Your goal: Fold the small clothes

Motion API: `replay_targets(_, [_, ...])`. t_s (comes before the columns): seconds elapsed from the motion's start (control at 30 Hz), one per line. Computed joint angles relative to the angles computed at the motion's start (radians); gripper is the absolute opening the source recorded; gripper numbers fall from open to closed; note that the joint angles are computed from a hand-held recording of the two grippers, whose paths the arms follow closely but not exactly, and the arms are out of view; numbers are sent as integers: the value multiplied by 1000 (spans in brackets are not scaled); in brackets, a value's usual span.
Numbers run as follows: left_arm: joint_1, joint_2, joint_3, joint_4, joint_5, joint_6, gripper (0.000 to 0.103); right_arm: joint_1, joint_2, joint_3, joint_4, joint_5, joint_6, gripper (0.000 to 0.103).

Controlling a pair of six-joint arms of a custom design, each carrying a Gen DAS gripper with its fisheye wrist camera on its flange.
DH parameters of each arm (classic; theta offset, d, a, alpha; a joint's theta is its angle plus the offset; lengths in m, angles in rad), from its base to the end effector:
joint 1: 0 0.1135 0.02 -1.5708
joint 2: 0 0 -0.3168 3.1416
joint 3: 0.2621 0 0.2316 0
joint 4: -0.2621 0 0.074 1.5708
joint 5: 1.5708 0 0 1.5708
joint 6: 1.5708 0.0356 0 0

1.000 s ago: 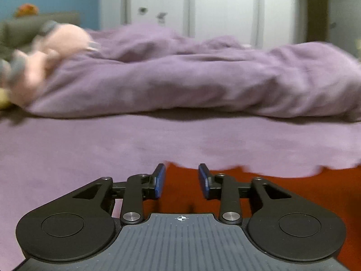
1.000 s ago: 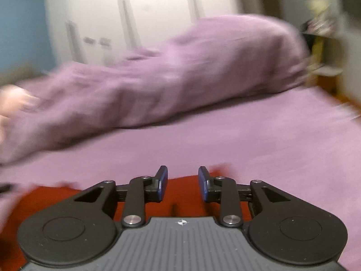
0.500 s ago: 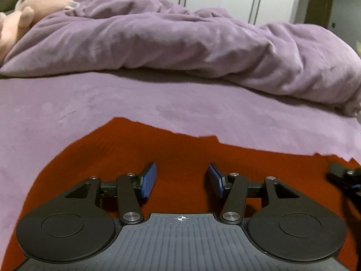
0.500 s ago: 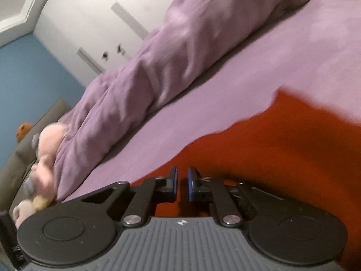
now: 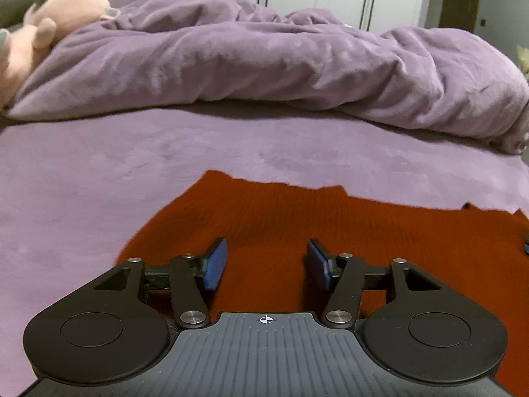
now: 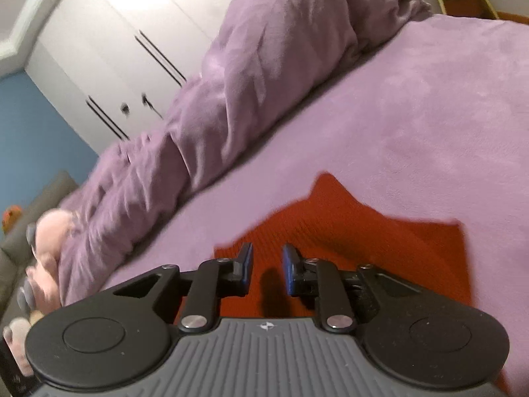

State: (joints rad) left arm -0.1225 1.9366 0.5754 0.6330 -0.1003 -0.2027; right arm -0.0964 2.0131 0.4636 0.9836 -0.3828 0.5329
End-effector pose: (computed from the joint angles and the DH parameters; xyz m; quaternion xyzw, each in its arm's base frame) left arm 0.3183 -0.0356 0.1302 -0.0570 0.9099 -0.0210 0.4105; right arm 0.3105 -0.0167 0.1201 0.1792 0.8465 0.2651 0.4255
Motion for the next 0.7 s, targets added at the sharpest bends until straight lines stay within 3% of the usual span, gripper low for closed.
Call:
replay_targets(0.23, [24,-79,-73,-42,-8,-12,68,-102,-238,-337,52,62,-250,19])
replay_targets(0.33, [24,-125,-104,-73,-21,-9,68,-146,-379,-389,-86,143,-311,19])
replay_targets(0.37, [27,-142,-117,-79,-16,-12,68,-171,-418,-398,-134,141,-307,26])
replay_targets(0.47, [38,-214,-178,-90,5,-26,68,-267,-497,-418,-233,40,-320,31])
replay_targets(0.57, [82,-333,-294,-73,61,-47,68,-398,-521,-399,-333,-169,-304,37])
replay_targets(0.63, [131,-413,-374,-50,122,-46,68,-444,-491,-393,-333,-275,-273,43])
replay_targets(0.7, [179,-490,-419,-87,164,-16,69,-451,-462,-400,-298,-316,-254,49])
